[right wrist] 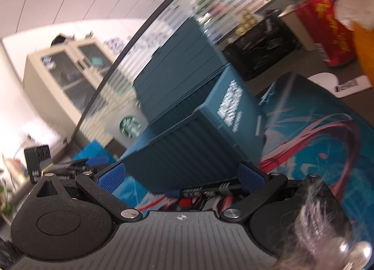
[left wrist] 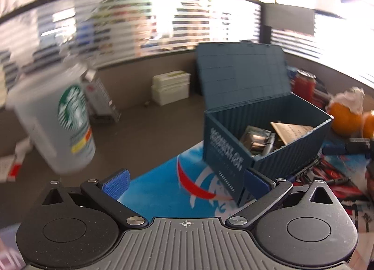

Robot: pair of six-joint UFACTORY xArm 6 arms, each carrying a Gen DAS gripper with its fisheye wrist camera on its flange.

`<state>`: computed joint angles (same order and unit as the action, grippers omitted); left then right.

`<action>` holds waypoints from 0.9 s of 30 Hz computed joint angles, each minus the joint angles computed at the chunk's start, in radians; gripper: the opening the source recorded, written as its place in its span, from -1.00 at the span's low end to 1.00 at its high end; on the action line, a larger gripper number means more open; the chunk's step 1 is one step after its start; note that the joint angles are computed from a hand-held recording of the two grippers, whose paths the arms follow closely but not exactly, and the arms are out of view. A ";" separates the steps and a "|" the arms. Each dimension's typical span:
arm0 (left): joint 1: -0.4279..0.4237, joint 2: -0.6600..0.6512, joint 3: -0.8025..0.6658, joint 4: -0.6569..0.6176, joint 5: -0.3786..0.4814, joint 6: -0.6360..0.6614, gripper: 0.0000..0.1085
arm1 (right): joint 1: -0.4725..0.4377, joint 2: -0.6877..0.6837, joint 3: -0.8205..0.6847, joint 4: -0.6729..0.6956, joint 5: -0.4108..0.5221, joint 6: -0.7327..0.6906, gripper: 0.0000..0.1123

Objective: Organize rigid objects
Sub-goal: 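Move the right gripper to the black marker beside the box and grasp it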

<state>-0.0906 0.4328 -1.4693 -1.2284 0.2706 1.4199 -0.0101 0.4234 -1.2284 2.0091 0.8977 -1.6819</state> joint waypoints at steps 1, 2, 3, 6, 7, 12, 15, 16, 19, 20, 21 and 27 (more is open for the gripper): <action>0.002 0.002 0.004 -0.019 -0.008 0.005 0.90 | 0.005 -0.002 0.000 -0.008 -0.007 -0.004 0.83; 0.005 0.001 0.012 -0.035 -0.015 0.013 0.90 | 0.008 -0.004 -0.001 -0.016 -0.014 -0.005 0.83; 0.008 0.001 0.020 -0.046 -0.022 0.014 0.90 | 0.013 -0.006 -0.001 -0.025 -0.025 -0.006 0.83; 0.016 0.001 0.036 -0.072 -0.024 0.008 0.90 | 0.026 -0.015 -0.004 -0.071 -0.054 -0.003 0.83; 0.019 0.003 0.038 -0.089 -0.019 0.014 0.90 | 0.030 -0.020 -0.003 -0.094 -0.063 0.002 0.83; 0.016 0.014 0.043 -0.132 -0.034 0.020 0.90 | 0.078 -0.057 0.009 -0.170 -0.189 -0.042 0.83; 0.015 0.015 0.048 -0.156 -0.023 0.026 0.90 | 0.122 -0.078 0.015 -0.207 -0.308 -0.095 0.83; 0.016 0.014 0.052 -0.162 -0.016 0.032 0.90 | 0.139 -0.083 0.015 -0.221 -0.354 -0.118 0.83; 0.017 0.014 0.062 -0.161 0.000 0.038 0.90 | 0.190 -0.083 0.006 -0.308 -0.487 -0.141 0.83; 0.017 0.015 0.064 -0.154 0.004 0.033 0.90 | 0.202 -0.082 0.008 -0.317 -0.516 -0.159 0.83; 0.018 0.014 0.068 -0.149 0.008 0.032 0.90 | 0.211 -0.082 0.008 -0.338 -0.536 -0.163 0.83; 0.017 0.014 0.078 -0.151 0.020 0.044 0.90 | 0.228 -0.058 -0.011 -0.466 -0.581 -0.079 0.36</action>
<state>-0.0735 0.4473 -1.3911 -1.3794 0.2911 1.4636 0.2180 0.3650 -1.2398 1.5426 0.3163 -1.7610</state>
